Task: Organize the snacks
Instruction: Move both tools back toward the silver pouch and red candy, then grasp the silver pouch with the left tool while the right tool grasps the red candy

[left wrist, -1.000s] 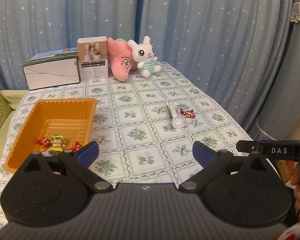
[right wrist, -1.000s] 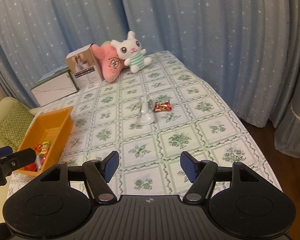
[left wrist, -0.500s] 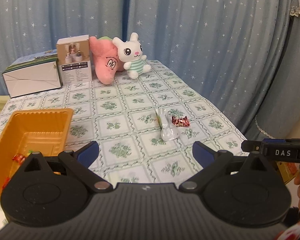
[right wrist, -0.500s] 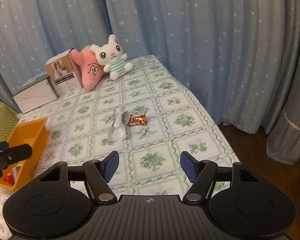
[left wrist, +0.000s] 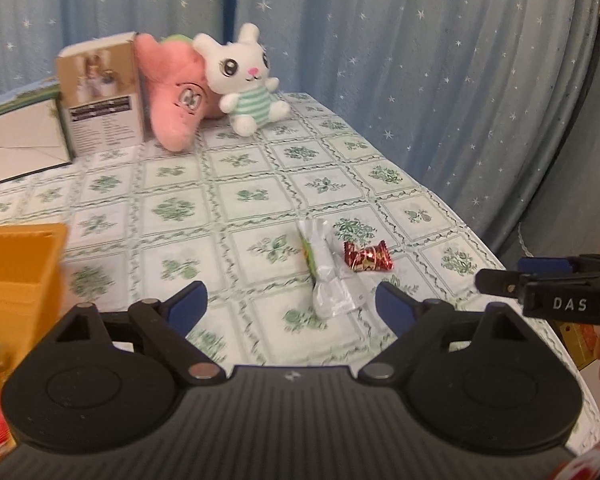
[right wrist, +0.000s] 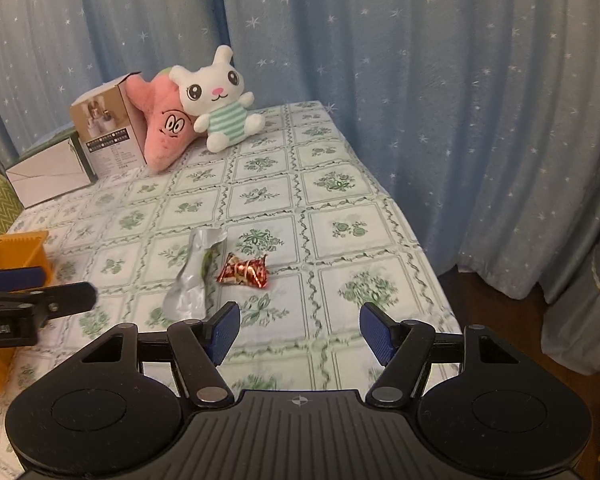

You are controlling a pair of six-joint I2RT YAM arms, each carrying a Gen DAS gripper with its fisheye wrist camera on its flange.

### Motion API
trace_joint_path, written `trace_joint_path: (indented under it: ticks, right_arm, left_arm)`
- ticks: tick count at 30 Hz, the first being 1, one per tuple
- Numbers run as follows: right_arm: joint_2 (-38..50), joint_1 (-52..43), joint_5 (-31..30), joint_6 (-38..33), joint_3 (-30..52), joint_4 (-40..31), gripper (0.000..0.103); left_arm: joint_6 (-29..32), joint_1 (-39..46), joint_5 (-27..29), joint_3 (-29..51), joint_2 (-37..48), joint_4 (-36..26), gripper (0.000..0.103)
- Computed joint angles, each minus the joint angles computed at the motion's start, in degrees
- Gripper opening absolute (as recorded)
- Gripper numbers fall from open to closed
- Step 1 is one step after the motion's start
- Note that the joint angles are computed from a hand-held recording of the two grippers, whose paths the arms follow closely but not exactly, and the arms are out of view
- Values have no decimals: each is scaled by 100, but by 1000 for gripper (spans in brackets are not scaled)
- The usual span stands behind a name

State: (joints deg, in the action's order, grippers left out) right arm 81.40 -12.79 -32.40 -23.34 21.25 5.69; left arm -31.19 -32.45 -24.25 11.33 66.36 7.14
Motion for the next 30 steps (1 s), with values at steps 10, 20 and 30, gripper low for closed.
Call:
trace_joint_path:
  ticks: [10,20,30]
  right_arm:
    - [1899,432,461,1031,364,1798,49]
    - [2381,431,461,908,567,1979,49]
    - [2830,1084,230,192,767,2230,49]
  left_arm:
    - [796,898,1025,937,3338,2620,73]
    - [1130,1132,1086,1733,4618,2912,40]
    - [1715,1508,1187,845,4135,3243,27]
